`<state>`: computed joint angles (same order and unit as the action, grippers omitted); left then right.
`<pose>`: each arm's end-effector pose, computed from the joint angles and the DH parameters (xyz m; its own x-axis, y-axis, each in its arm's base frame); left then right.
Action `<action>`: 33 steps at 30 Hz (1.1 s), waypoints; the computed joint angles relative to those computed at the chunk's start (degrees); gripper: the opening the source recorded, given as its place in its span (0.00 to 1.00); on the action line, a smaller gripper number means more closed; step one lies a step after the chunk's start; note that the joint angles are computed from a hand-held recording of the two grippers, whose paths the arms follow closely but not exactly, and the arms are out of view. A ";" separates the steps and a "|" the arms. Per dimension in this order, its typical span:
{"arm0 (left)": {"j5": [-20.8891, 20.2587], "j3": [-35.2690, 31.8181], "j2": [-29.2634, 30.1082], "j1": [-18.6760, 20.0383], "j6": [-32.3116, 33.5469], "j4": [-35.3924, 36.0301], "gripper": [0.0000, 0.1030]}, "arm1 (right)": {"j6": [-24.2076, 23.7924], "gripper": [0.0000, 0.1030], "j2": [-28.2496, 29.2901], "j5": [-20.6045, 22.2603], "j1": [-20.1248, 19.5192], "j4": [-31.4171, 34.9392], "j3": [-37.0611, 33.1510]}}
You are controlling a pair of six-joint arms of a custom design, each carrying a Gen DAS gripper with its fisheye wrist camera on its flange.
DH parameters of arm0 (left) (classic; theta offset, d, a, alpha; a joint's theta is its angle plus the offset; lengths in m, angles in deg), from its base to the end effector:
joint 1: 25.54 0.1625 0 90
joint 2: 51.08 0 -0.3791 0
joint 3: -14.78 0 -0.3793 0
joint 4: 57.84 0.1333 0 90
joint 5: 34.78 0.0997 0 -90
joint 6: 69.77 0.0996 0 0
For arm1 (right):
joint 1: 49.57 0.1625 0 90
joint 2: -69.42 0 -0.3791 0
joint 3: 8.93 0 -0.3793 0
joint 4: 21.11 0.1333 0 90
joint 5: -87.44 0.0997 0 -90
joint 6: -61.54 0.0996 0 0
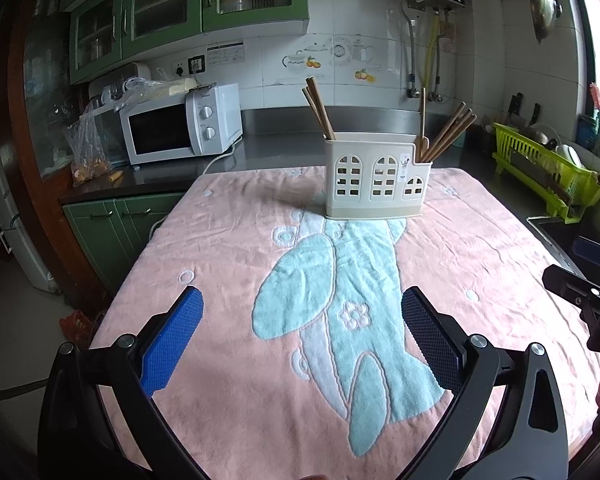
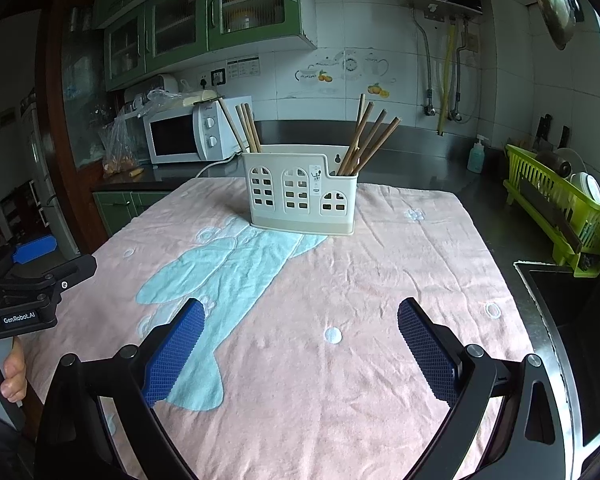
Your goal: Organize utensils
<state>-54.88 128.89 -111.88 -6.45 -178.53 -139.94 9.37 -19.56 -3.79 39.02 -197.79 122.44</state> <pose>-0.3318 -0.3549 0.0854 -0.6449 -0.3402 -0.6844 0.4836 0.5117 -0.7101 0.1206 -0.4309 0.2842 -0.6267 -0.5409 0.5610 -0.7783 0.4702 -0.4161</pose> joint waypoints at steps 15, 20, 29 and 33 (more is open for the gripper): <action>-0.12 1.19 -0.42 -0.06 1.69 -2.31 0.95 | 0.06 0.91 0.44 -0.33 0.17 -0.62 0.01; -0.23 1.47 -0.46 -0.12 2.21 -2.90 0.95 | 0.05 0.91 0.39 -0.30 0.17 -0.67 0.08; -0.51 1.78 -0.46 -0.16 2.53 -3.34 0.95 | 0.03 0.91 0.44 -0.31 0.12 -0.68 0.12; -0.59 1.95 -0.55 -0.14 2.67 -3.66 0.95 | -0.04 0.91 0.40 -0.31 0.12 -0.71 0.15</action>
<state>-55.47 130.84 -112.44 -6.59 -175.86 -143.60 9.33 -19.16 -4.10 39.13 -198.50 122.59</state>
